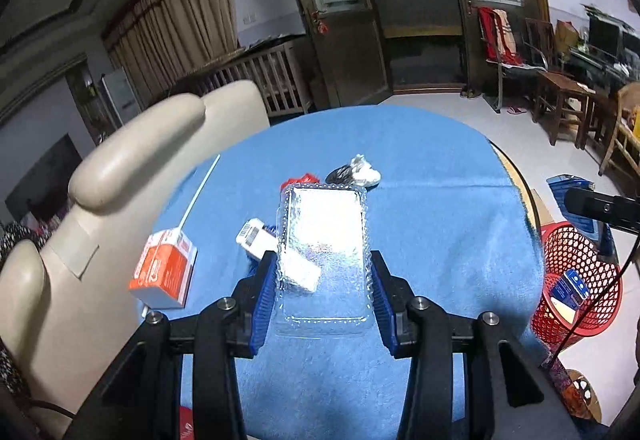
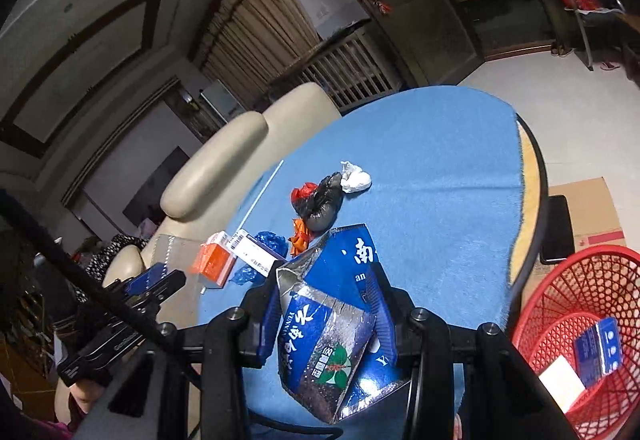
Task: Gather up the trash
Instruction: 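Drop the plastic tray and milk carton into the red wastebasket with both grippers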
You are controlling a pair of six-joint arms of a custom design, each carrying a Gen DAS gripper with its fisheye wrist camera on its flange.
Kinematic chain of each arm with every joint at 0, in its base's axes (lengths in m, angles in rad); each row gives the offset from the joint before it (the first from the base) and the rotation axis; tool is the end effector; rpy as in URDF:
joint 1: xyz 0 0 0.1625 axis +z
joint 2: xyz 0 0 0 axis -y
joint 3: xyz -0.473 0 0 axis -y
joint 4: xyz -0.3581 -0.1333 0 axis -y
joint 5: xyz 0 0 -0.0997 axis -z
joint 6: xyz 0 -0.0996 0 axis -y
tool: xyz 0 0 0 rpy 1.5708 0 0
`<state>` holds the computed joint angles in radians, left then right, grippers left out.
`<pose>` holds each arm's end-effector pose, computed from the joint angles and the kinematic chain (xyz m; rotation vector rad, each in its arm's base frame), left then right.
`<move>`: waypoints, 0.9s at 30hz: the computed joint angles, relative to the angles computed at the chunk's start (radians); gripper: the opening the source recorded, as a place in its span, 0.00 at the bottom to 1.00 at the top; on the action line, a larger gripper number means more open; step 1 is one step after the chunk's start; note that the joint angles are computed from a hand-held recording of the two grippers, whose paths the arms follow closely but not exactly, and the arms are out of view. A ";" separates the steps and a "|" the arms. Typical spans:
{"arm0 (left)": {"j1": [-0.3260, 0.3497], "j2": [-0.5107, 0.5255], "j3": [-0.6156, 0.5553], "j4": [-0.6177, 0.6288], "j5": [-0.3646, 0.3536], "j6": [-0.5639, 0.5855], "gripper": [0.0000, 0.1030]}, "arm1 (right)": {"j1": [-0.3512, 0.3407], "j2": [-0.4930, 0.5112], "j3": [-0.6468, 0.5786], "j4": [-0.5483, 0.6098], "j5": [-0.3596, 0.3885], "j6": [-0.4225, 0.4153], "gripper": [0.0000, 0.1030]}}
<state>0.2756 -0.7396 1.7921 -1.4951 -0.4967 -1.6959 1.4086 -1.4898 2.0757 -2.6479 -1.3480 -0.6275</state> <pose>-0.4467 -0.3558 0.0598 0.3000 1.8602 -0.9631 0.0773 -0.4893 0.3973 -0.7776 2.9150 -0.8276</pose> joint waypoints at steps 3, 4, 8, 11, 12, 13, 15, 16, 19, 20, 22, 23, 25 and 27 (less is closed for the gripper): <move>0.002 0.018 -0.022 -0.005 0.014 0.030 0.45 | -0.023 -0.031 0.005 0.007 0.022 -0.010 0.42; 0.004 0.025 -0.030 -0.009 0.017 0.043 0.45 | -0.030 -0.038 0.005 0.011 0.029 -0.013 0.42; 0.016 0.057 -0.059 -0.065 0.030 0.123 0.45 | -0.065 -0.068 -0.001 0.028 0.057 -0.017 0.42; 0.023 0.087 -0.083 -0.122 0.034 0.194 0.45 | -0.094 -0.087 -0.006 0.045 0.074 -0.021 0.42; 0.027 0.100 -0.091 -0.155 0.038 0.232 0.45 | -0.108 -0.094 -0.008 0.047 0.080 -0.019 0.42; 0.028 0.107 -0.095 -0.177 0.040 0.255 0.45 | -0.121 -0.100 -0.011 0.052 0.085 -0.017 0.42; 0.034 0.131 -0.109 -0.242 0.044 0.327 0.45 | -0.144 -0.108 -0.020 0.067 0.097 -0.012 0.42; 0.038 0.149 -0.125 -0.267 0.047 0.365 0.45 | -0.162 -0.114 -0.024 0.070 0.104 -0.006 0.42; 0.046 0.186 -0.152 -0.340 0.050 0.460 0.45 | -0.204 -0.128 -0.037 0.081 0.124 0.003 0.42; 0.051 0.206 -0.171 -0.364 0.052 0.499 0.45 | -0.217 -0.131 -0.042 0.084 0.131 0.009 0.42; 0.057 0.229 -0.190 -0.404 0.051 0.555 0.45 | -0.252 -0.138 -0.052 0.084 0.147 0.021 0.42; 0.063 0.248 -0.205 -0.445 0.045 0.606 0.45 | -0.265 -0.141 -0.054 0.087 0.154 0.024 0.42; 0.073 0.277 -0.227 -0.525 0.025 0.693 0.45 | -0.304 -0.145 -0.069 0.103 0.177 0.039 0.42; 0.086 0.301 -0.243 -0.635 -0.013 0.795 0.45 | -0.335 -0.147 -0.079 0.108 0.191 0.049 0.42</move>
<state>0.3620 -0.4384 1.5495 -2.1303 -0.5094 -0.9011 1.0739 -1.6371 1.9972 -2.5400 -1.1570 -0.5783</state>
